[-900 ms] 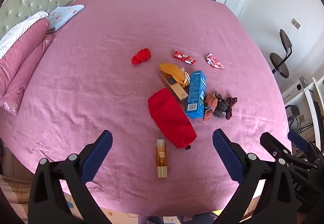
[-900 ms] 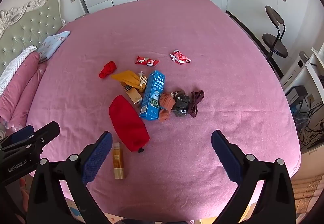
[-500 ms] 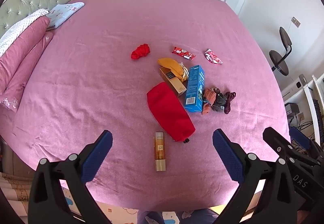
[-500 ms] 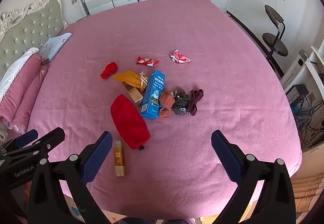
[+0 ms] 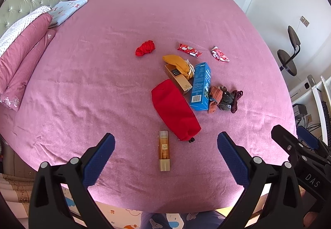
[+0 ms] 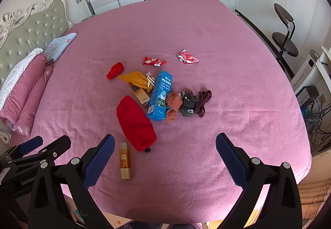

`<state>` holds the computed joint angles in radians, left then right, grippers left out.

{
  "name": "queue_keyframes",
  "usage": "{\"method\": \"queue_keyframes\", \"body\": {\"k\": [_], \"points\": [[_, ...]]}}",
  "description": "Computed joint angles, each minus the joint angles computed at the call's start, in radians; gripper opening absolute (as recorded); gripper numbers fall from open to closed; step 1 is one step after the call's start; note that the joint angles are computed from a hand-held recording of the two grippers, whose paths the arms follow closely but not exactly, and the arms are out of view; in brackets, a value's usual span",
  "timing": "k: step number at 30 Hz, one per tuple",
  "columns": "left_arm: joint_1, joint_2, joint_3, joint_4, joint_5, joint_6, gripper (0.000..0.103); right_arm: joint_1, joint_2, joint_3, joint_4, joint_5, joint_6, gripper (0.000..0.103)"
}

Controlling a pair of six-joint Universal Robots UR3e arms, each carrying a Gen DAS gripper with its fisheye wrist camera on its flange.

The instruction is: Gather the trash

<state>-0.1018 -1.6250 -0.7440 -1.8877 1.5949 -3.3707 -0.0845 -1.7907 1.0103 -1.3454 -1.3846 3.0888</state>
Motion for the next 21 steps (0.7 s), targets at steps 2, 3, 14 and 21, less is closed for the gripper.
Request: {"method": "queue_keyframes", "body": {"k": [2, 3, 14, 21], "points": [[0.004, -0.001, 0.000, 0.000, -0.004, -0.002, 0.099, -0.002, 0.004, -0.002, 0.000, 0.004, -0.003, 0.095], [0.005, -0.005, 0.003, 0.000, -0.006, -0.003, 0.099, 0.000, 0.008, -0.004, -0.001, 0.004, -0.005, 0.095], [-0.005, -0.031, 0.012, 0.012, 0.003, -0.017, 0.099, -0.003, 0.048, -0.035, -0.002, 0.021, -0.021, 0.095], [-0.006, -0.038, 0.016, 0.011, 0.010, -0.029, 0.099, -0.010, 0.071, -0.053, 0.005, 0.034, -0.034, 0.095]]}}
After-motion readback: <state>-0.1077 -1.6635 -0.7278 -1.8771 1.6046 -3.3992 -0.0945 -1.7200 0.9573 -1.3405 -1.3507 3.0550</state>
